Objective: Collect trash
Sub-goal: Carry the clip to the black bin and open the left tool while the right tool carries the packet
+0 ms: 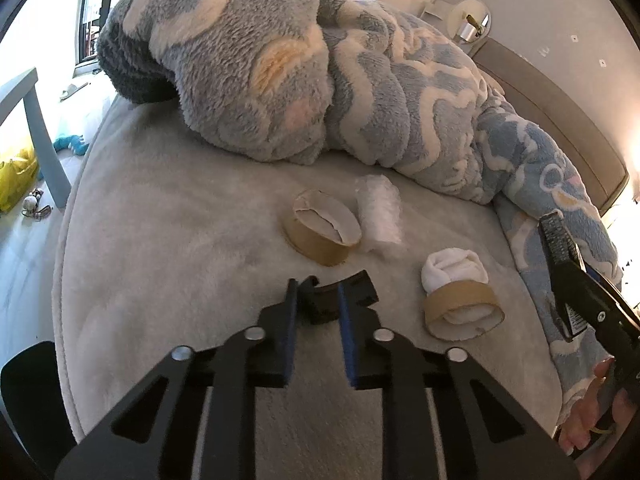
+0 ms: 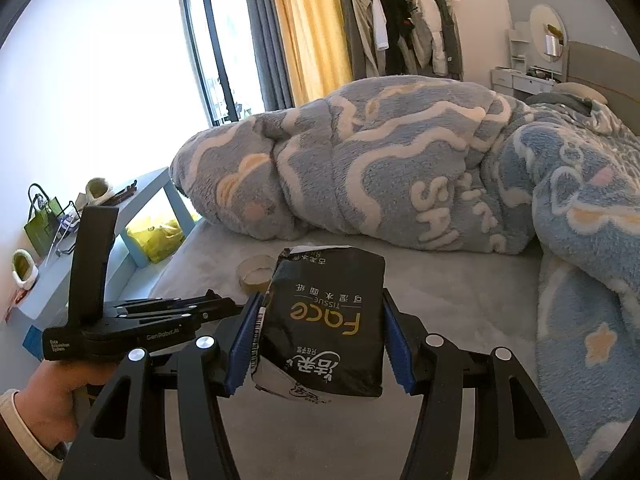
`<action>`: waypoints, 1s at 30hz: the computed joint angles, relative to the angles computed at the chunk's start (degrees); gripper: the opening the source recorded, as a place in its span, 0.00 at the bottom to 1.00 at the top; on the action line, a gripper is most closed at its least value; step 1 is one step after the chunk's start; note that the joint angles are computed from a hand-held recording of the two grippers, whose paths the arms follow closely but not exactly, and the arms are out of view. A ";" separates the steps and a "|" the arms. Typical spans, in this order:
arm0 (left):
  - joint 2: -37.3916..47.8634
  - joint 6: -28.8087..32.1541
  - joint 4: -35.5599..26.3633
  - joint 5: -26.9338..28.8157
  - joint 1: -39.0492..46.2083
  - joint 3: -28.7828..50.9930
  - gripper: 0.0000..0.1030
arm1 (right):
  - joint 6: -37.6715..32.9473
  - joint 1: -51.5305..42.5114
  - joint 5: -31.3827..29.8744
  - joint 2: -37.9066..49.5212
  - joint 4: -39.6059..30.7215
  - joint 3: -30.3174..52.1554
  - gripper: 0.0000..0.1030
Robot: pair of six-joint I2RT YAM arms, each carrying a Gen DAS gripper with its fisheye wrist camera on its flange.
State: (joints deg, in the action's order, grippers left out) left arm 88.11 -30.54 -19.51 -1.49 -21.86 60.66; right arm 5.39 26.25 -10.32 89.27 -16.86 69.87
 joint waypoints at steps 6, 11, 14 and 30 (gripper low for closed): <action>-1.55 -0.65 0.78 0.26 0.31 -0.91 0.10 | 0.40 0.89 0.63 -0.20 -0.24 0.45 0.56; -3.59 0.12 -0.02 -0.64 -0.73 -1.05 0.10 | 0.83 1.91 1.58 -0.64 -0.78 0.92 0.56; -4.83 0.67 -0.83 -1.47 -1.29 -1.14 0.10 | 1.35 2.70 1.99 -1.09 -1.00 1.02 0.56; -19.04 1.63 -8.83 -4.92 -2.23 -7.21 0.10 | 6.09 11.31 6.99 -5.35 -1.49 -0.86 0.56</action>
